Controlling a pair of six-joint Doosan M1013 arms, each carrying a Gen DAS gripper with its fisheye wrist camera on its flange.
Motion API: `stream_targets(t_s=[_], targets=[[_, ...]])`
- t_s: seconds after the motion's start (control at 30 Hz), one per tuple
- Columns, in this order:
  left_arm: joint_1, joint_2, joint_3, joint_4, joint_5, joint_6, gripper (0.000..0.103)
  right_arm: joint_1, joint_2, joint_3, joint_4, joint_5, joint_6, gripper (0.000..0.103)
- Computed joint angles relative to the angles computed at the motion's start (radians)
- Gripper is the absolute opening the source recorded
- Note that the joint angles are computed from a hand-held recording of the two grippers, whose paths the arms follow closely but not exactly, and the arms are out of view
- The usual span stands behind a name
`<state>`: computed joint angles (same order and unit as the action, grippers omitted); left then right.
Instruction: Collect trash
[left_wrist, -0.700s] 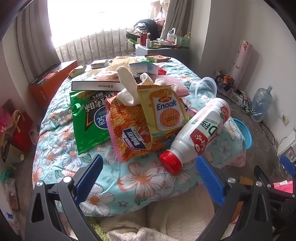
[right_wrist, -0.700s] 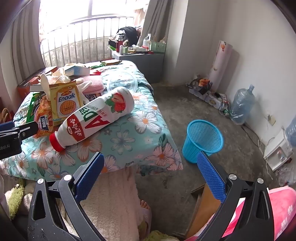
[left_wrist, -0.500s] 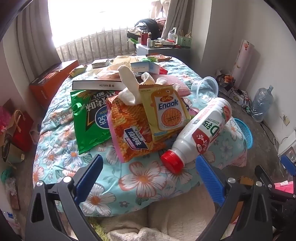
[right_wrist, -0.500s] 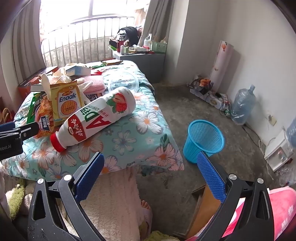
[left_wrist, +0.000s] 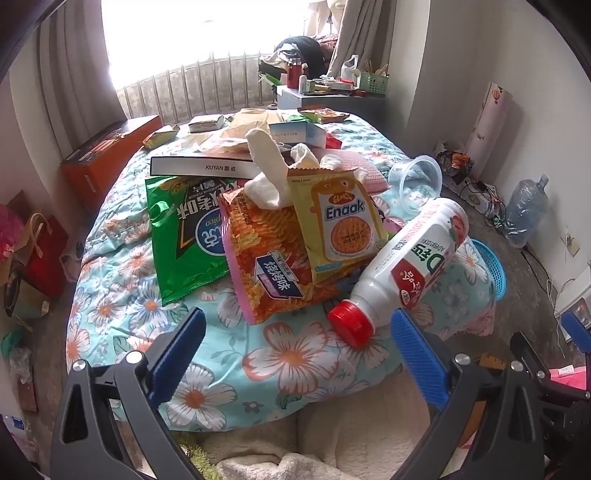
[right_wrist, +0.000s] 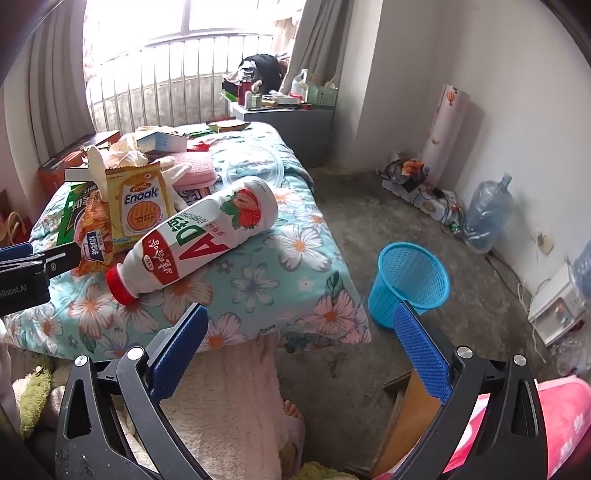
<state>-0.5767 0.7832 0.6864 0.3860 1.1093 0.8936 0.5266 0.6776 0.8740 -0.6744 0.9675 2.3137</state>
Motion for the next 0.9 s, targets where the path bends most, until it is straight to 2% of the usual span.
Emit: stream_targets(t_s=[0.9], targets=[[0.000,0.001,0.001,0.007,0.015,-0.009,0.098,0.002,0.007,-0.012,0.004,0.003,-0.009,0.096]])
